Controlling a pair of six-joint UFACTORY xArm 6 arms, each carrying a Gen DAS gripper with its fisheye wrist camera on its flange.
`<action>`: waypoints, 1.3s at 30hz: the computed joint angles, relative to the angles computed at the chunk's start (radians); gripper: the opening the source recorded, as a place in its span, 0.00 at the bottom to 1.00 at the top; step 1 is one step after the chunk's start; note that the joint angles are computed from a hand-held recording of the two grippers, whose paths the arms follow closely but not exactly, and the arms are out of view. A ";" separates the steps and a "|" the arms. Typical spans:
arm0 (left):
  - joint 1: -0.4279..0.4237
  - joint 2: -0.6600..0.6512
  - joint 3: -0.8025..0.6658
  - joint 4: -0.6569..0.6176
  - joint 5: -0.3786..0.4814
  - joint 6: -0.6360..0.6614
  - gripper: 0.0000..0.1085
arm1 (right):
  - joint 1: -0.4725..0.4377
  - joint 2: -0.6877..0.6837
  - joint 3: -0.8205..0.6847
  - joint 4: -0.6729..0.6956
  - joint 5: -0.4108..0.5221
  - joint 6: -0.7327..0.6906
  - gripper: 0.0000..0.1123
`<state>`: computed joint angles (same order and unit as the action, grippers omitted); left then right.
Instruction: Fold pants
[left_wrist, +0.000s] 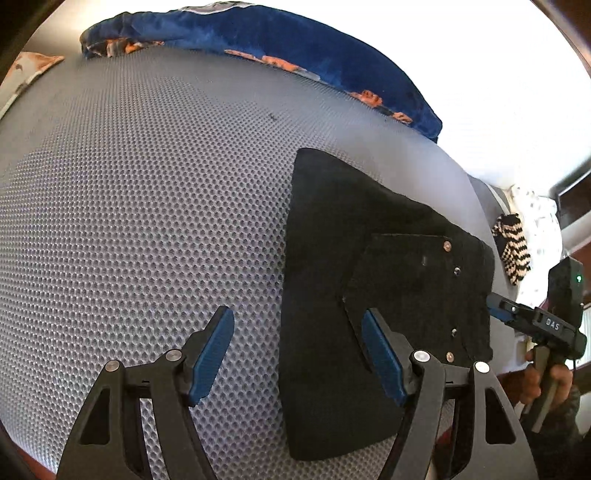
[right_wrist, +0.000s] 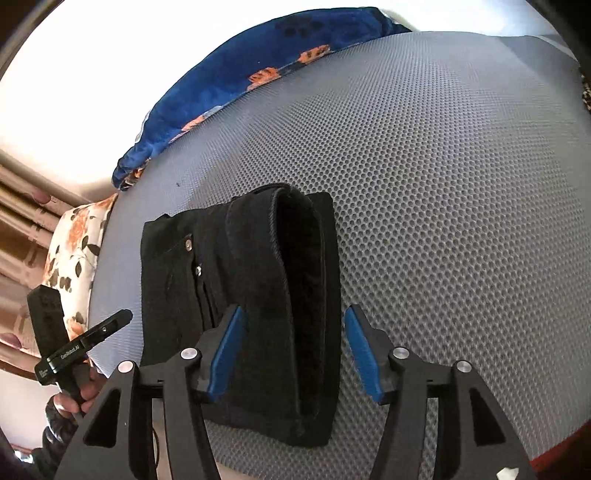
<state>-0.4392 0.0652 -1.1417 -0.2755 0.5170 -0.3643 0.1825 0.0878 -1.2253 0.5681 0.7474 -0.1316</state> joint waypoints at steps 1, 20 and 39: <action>0.002 0.008 -0.014 0.024 0.007 -0.018 0.66 | -0.005 0.012 -0.013 0.017 0.008 -0.019 0.48; -0.004 0.391 -0.568 -0.147 0.099 0.329 0.61 | -0.030 0.199 -0.231 0.110 -0.017 -0.123 0.56; 0.002 0.537 -0.716 -0.058 0.149 0.235 0.49 | -0.027 0.269 -0.290 0.134 0.030 -0.136 0.60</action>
